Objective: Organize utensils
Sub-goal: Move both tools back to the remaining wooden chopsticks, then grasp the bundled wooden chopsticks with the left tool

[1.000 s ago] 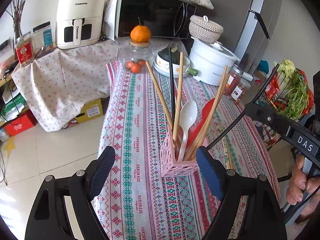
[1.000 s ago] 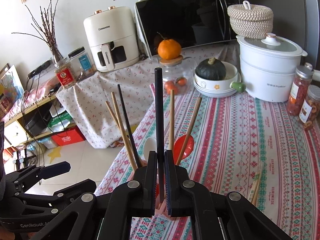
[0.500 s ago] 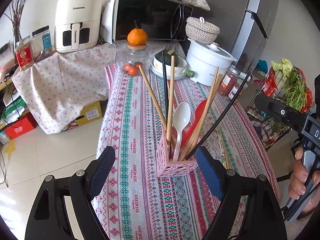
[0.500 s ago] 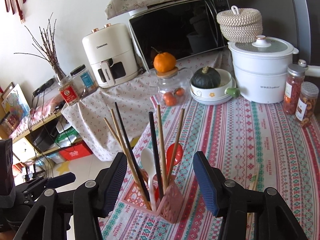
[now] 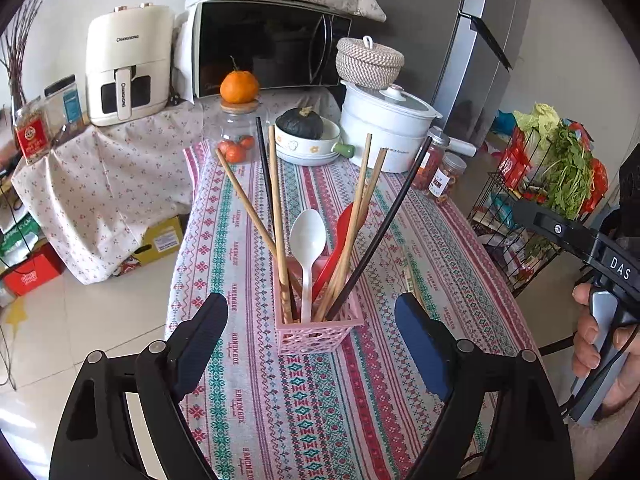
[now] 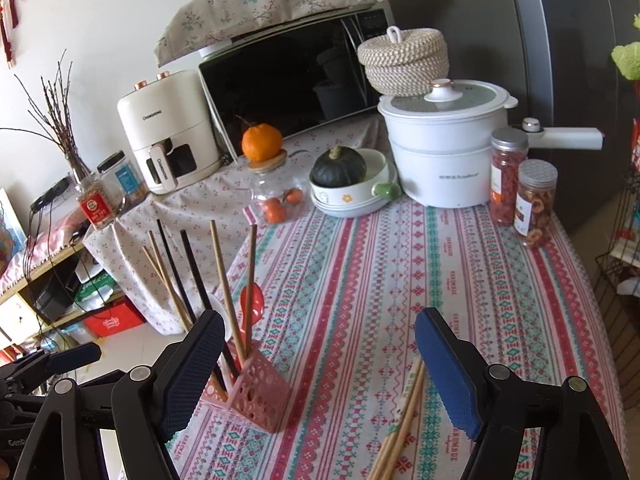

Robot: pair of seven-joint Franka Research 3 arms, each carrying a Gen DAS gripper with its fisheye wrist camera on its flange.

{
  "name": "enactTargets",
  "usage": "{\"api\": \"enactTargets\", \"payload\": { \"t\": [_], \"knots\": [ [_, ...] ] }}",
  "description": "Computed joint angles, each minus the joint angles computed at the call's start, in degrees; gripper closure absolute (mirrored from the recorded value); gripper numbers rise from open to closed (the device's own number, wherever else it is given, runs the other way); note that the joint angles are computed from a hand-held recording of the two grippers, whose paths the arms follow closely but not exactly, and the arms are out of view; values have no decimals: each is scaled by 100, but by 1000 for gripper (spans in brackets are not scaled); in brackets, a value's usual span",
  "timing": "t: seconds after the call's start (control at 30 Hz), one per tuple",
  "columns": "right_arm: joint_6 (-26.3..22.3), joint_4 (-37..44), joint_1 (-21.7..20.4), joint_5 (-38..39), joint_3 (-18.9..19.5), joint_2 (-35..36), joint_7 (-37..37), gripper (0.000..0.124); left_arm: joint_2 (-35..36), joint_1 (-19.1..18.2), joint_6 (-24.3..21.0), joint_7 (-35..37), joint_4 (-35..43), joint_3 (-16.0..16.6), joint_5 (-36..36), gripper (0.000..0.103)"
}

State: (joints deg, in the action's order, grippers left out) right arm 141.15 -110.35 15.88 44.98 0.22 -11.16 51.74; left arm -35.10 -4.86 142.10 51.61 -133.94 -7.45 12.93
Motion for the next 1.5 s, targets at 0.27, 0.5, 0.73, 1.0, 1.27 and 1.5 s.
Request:
{"api": "enactTargets", "payload": {
  "t": [0.27,0.5,0.73,1.0,1.27,1.5],
  "knots": [
    [234,-217,-219,-494,-77,-87,189,26,491,-249,-2,78,429,-223,14,15],
    [141,-228,-437,-743,-202,-53,437,26,1176,-462,-73,182,963,-431,107,15],
    [46,-175,-664,-963,-265,133,645,26,2239,-596,-486,137,1823,-602,248,15],
    [-107,-17,-887,-1289,-273,455,894,26,3328,-682,-629,-21,2650,-501,125,25],
    [-345,164,-1020,-1541,-247,740,1026,26,4197,-605,-537,-35,3241,-396,-128,76],
    [-450,224,-1067,-1625,-225,839,988,26,4705,-567,-663,-125,3629,-348,-166,95]
  ]
}}
